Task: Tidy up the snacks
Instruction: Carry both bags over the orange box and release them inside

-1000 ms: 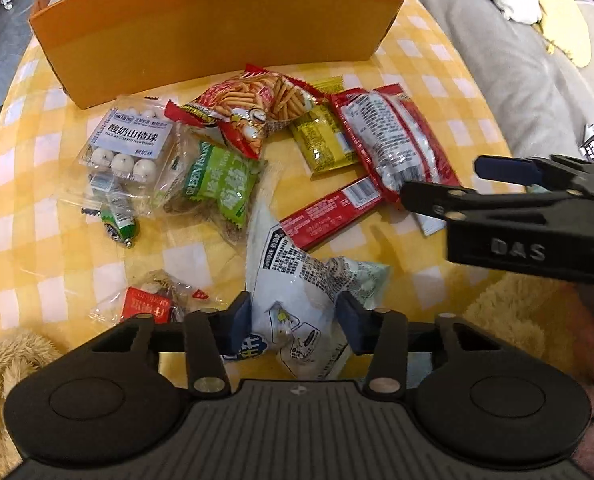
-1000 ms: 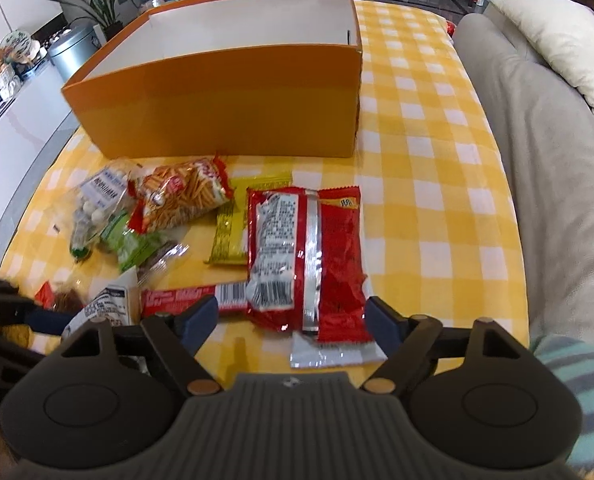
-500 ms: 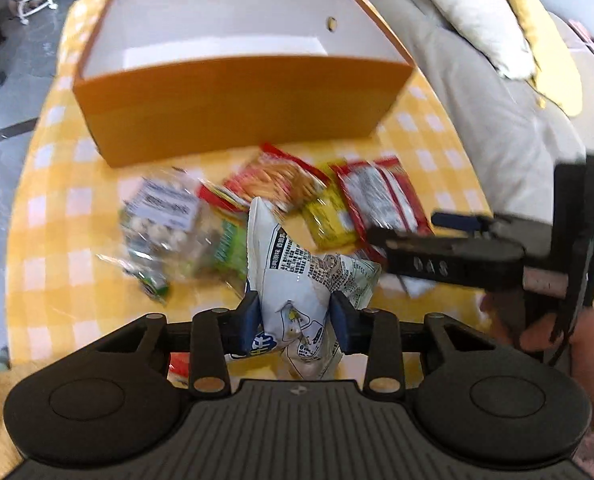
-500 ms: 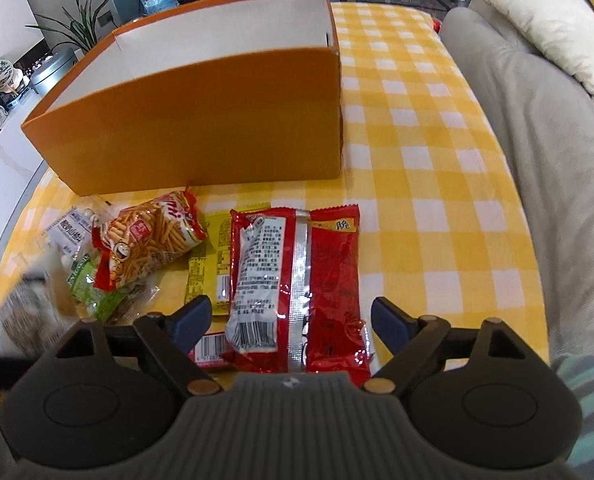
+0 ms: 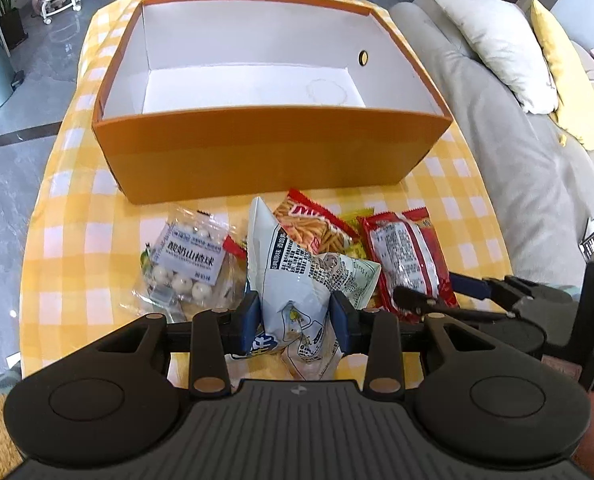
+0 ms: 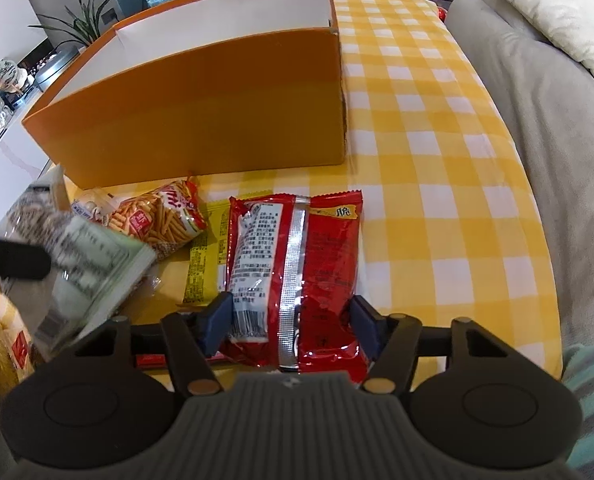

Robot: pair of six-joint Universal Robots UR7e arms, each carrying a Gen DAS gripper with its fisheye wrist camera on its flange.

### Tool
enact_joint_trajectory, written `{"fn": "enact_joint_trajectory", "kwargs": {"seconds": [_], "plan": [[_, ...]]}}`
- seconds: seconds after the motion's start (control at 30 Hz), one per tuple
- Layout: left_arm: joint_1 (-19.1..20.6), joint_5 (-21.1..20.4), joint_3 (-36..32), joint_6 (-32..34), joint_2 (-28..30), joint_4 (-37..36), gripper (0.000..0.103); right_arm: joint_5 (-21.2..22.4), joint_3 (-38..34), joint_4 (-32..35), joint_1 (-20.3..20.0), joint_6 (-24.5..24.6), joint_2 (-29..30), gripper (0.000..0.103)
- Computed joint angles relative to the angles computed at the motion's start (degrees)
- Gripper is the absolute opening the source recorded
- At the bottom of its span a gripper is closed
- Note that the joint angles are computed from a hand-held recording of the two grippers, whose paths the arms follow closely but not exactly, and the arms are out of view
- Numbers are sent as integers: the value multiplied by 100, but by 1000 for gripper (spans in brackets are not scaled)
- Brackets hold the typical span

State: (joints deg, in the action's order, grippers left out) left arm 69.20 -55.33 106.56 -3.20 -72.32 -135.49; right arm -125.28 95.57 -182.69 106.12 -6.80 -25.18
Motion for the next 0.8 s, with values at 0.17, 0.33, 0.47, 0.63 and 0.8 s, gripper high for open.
{"fn": "enact_joint_trajectory", "kwargs": {"seconds": [0.17, 0.33, 0.47, 0.63, 0.8], "plan": [[-41, 27, 40, 60, -60, -123, 42, -94, 106, -169, 108, -113, -73, 61], [-98, 87, 130, 132, -176, -347, 42, -124, 264, -438, 247, -193, -189, 61], [-147, 152, 224, 211, -274, -607, 42, -119, 348, -676, 389, -277, -274, 61], [-215, 228, 320, 438, -384, -1021, 42, -14, 379, -935, 544, -417, -358, 61], [-257, 331, 261, 700, -437, -1335, 42, 51, 234, -1035, 690, -653, -387, 61]]}}
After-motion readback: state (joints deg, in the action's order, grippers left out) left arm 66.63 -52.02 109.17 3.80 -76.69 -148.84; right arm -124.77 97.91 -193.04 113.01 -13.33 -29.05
